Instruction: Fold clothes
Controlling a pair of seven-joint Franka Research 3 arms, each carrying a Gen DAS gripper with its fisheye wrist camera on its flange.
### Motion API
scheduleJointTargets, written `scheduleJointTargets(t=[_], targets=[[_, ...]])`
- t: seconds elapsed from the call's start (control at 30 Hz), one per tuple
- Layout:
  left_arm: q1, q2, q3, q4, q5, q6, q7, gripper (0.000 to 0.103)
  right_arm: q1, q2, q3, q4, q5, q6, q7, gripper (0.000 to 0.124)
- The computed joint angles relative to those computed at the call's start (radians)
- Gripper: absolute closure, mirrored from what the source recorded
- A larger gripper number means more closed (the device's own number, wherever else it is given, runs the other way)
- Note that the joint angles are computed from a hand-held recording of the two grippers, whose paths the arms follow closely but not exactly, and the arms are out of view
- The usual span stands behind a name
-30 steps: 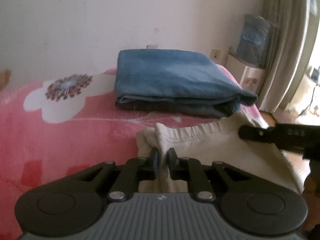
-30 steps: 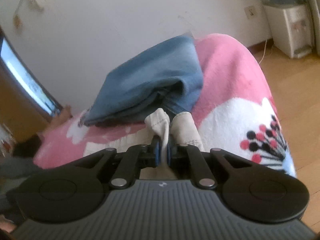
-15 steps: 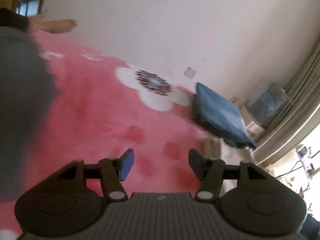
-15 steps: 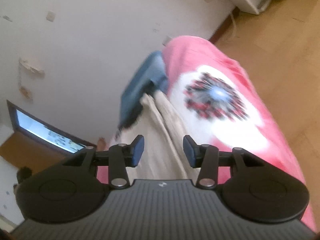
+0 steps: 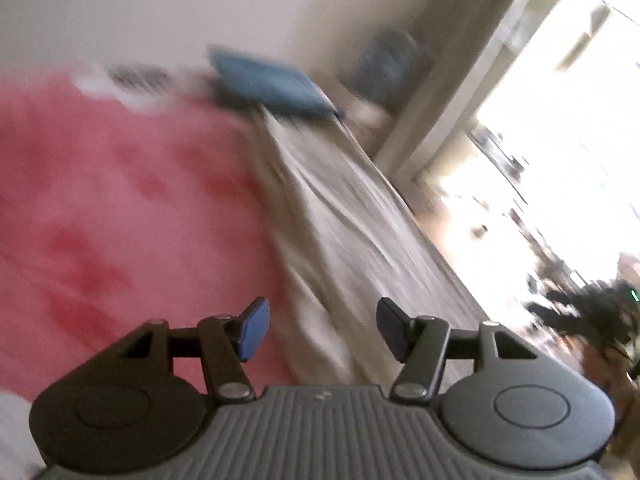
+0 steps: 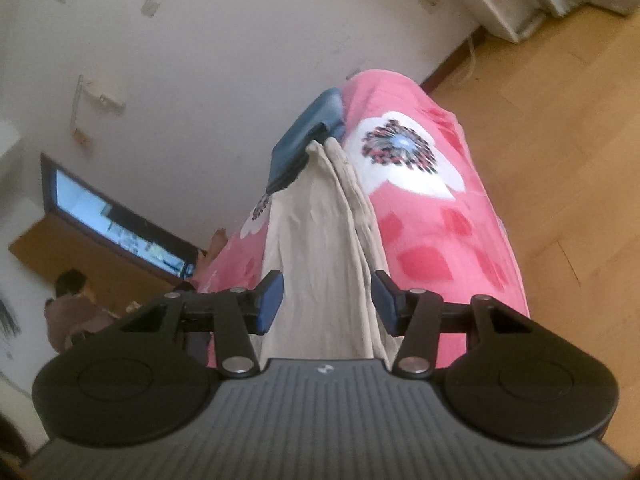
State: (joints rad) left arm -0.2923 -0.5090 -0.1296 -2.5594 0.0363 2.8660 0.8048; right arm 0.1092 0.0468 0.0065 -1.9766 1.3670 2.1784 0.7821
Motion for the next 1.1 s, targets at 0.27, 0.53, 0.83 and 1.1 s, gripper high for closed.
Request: scheduleJointTargets(t=[0.27,0.53,0.83,1.1], targets=[[0.026,0.147,-0.176,0.081,0.122,-0.051,-0.164,0.048,0.109,-0.201,0.051,-0.255,-0.316,0.341,-0.006,0.086],[-0.026,0.157,-0.156,0.101,0.145,-0.208,-0.268,0.048,0.272,-0.145,0.065,-0.191,-0.203,0.47,-0.419,0.096],[-0.073,0.052,-0.137,0.002,0.145,-0.191,-0.273,0.048,0.199,-0.07,0.058,-0.192,-0.279,0.519,-0.184,0.103],[-0.17,-0.052,-0.028,-0.109,-0.034,-0.118,-0.192,0.048,0.14,-0.102,0.001,-0.195,-0.051,0.251,0.077,0.09]])
